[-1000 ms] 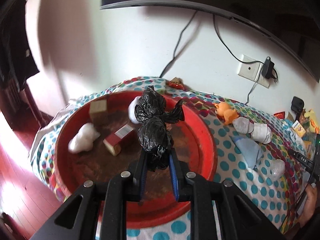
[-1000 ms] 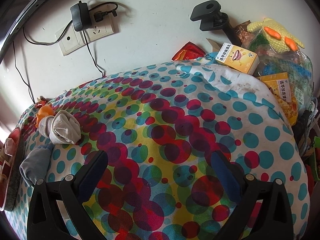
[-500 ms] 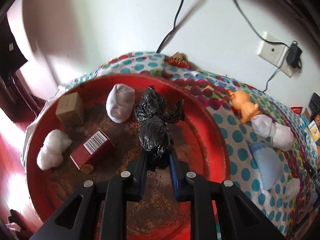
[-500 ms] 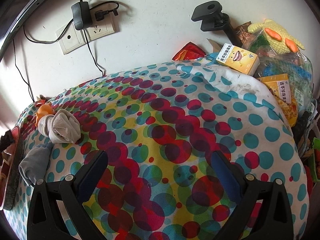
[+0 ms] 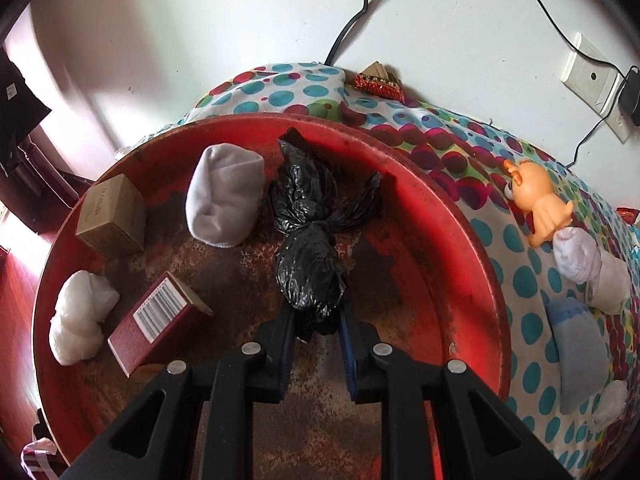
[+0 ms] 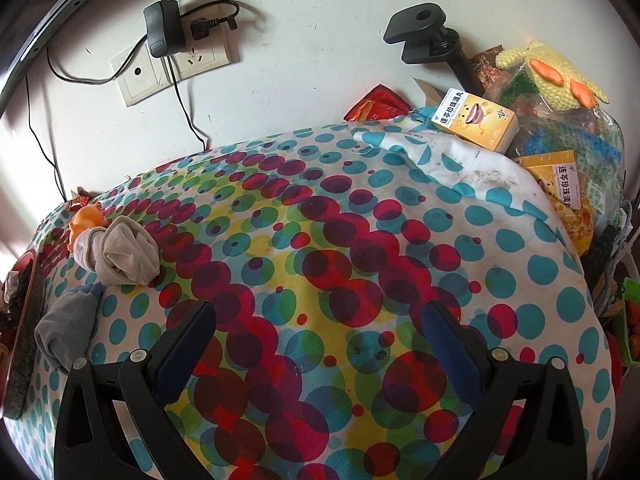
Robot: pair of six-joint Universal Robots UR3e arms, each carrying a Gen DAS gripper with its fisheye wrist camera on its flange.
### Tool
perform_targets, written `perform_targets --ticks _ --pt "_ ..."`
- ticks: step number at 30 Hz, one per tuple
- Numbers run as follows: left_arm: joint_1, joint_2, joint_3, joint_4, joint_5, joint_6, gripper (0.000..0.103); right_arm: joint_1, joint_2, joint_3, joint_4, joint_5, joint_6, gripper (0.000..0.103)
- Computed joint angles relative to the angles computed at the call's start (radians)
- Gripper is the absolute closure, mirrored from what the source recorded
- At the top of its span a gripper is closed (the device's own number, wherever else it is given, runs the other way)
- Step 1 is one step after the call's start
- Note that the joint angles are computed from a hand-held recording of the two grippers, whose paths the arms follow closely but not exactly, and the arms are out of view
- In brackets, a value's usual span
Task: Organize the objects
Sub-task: 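Carry the black plastic bag with the left gripper into the tray and release, then grasp the plastic-wrapped white bundle with the right gripper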
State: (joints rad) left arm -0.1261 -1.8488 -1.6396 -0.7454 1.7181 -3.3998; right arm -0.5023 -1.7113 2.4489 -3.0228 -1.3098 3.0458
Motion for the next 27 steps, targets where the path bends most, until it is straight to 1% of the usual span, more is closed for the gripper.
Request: perform_targets --ticks 4,6,7,8,9,10,11,12,14,16,18,19,20,22,25,27 --pt "0.002 -0.031 0.034 0.002 -0.003 0.002 0.083 0.008 0.008 -0.006 -0.002 -0.010 0.000 0.000" --pt "0.011 -0.036 0.040 0.006 -0.023 0.002 0.079 0.012 0.006 -0.001 -0.007 -0.014 0.001 0.000" --pt "0.019 -0.036 0.037 0.011 -0.041 0.002 0.074 0.013 0.007 -0.003 -0.007 -0.017 0.002 0.000" --pt "0.030 -0.036 0.035 0.008 -0.067 0.008 0.058 0.016 0.014 -0.008 -0.007 -0.023 0.002 0.000" --pt "0.029 -0.043 0.046 -0.011 -0.066 0.010 0.027 0.020 0.014 -0.009 -0.006 -0.027 0.002 0.000" --pt "0.025 -0.046 0.051 -0.025 -0.054 0.008 0.015 0.020 0.019 -0.014 -0.006 -0.028 -0.001 0.000" --pt "0.023 -0.040 0.040 -0.018 -0.045 0.008 0.011 0.022 0.017 -0.012 -0.006 -0.032 0.000 0.000" --pt "0.024 -0.022 0.012 0.014 -0.046 0.012 0.011 0.024 0.018 -0.013 -0.008 -0.034 0.001 0.000" --pt "0.029 0.039 -0.074 0.122 -0.040 0.000 0.011 0.027 0.027 -0.021 -0.007 -0.044 -0.002 0.000" --pt "0.038 0.097 -0.127 0.168 -0.059 -0.001 0.011 0.027 0.021 -0.016 -0.008 -0.043 -0.005 0.000" --pt "0.015 0.169 -0.189 0.241 -0.026 -0.003 0.011 0.030 0.021 -0.014 -0.012 -0.048 -0.004 0.000" --pt "0.001 0.232 -0.245 0.305 -0.031 0.009 0.011 0.031 0.024 -0.017 -0.010 -0.053 -0.006 0.000" --pt "-0.016 0.281 -0.283 0.341 -0.034 0.016 0.011 0.035 0.026 -0.021 -0.006 -0.058 -0.006 0.000" --pt "-0.081 0.376 -0.361 0.425 -0.006 0.017 0.011 0.036 0.030 -0.027 0.001 -0.060 -0.017 0.000" --pt "-0.212 0.511 -0.475 0.493 0.065 -0.014 0.011 0.053 0.036 -0.035 0.000 -0.085 -0.019 0.000" --pt "-0.340 0.575 -0.552 0.510 0.150 -0.038 0.011 0.069 0.046 -0.044 0.005 -0.094 -0.023 0.000"
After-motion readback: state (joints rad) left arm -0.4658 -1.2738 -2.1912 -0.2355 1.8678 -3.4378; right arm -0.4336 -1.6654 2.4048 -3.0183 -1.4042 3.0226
